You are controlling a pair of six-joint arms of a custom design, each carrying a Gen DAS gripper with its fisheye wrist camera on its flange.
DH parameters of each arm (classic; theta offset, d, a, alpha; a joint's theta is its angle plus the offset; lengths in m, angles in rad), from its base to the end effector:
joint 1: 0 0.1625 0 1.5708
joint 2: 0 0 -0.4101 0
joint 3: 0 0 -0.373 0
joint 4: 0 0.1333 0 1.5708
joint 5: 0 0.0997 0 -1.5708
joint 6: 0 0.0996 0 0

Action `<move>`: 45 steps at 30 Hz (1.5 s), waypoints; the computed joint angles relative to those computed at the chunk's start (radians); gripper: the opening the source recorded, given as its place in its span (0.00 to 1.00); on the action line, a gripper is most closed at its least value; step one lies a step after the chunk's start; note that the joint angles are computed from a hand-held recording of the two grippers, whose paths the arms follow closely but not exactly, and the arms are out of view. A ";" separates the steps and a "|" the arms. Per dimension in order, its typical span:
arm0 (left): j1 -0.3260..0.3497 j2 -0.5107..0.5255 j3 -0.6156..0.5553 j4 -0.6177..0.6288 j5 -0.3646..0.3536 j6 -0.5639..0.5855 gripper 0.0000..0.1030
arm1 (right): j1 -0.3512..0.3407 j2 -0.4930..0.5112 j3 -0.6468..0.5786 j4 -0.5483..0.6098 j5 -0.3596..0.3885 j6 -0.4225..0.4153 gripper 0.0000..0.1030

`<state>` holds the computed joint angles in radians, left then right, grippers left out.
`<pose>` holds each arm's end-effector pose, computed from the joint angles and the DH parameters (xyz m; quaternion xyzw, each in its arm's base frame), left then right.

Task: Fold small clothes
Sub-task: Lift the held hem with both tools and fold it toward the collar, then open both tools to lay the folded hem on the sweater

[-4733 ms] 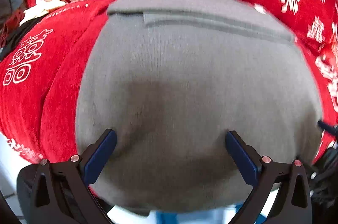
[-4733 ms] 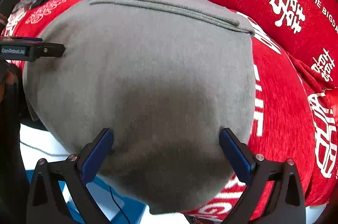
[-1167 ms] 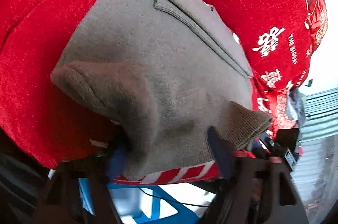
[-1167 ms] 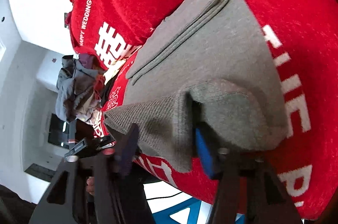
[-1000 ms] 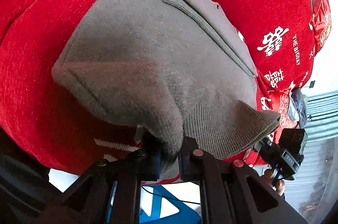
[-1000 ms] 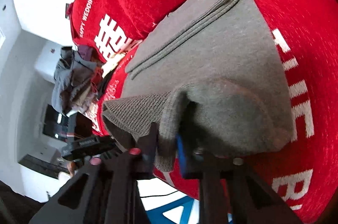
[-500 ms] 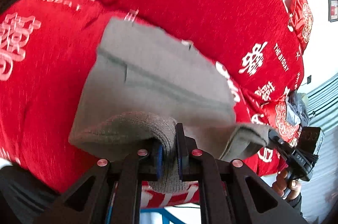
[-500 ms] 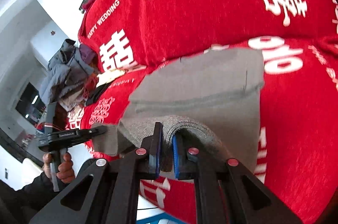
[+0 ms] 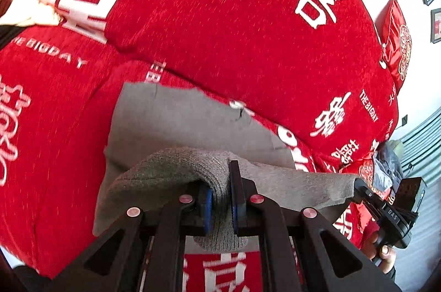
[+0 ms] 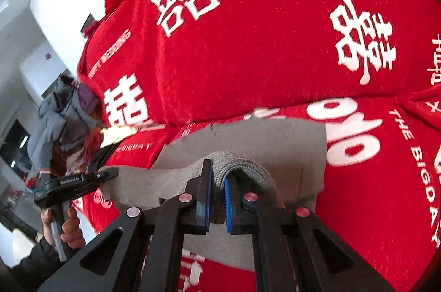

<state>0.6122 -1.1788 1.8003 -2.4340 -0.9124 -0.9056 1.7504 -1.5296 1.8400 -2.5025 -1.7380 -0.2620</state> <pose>-0.3594 -0.4897 0.2717 -0.0141 0.9401 -0.3257 0.0997 0.2060 -0.4812 0.4365 0.1829 -0.9314 0.3011 0.0920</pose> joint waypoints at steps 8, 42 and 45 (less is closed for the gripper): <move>0.122 0.144 -0.158 -0.005 -0.022 0.090 0.11 | -0.020 0.199 -0.164 -0.033 -0.083 0.030 0.08; 0.250 0.207 -0.219 -0.040 -0.073 0.056 0.99 | -0.041 0.438 -0.400 0.067 -0.291 0.057 0.77; 0.210 0.268 -0.278 0.148 0.006 0.143 0.99 | -0.010 0.471 -0.393 0.093 -0.380 -0.040 0.77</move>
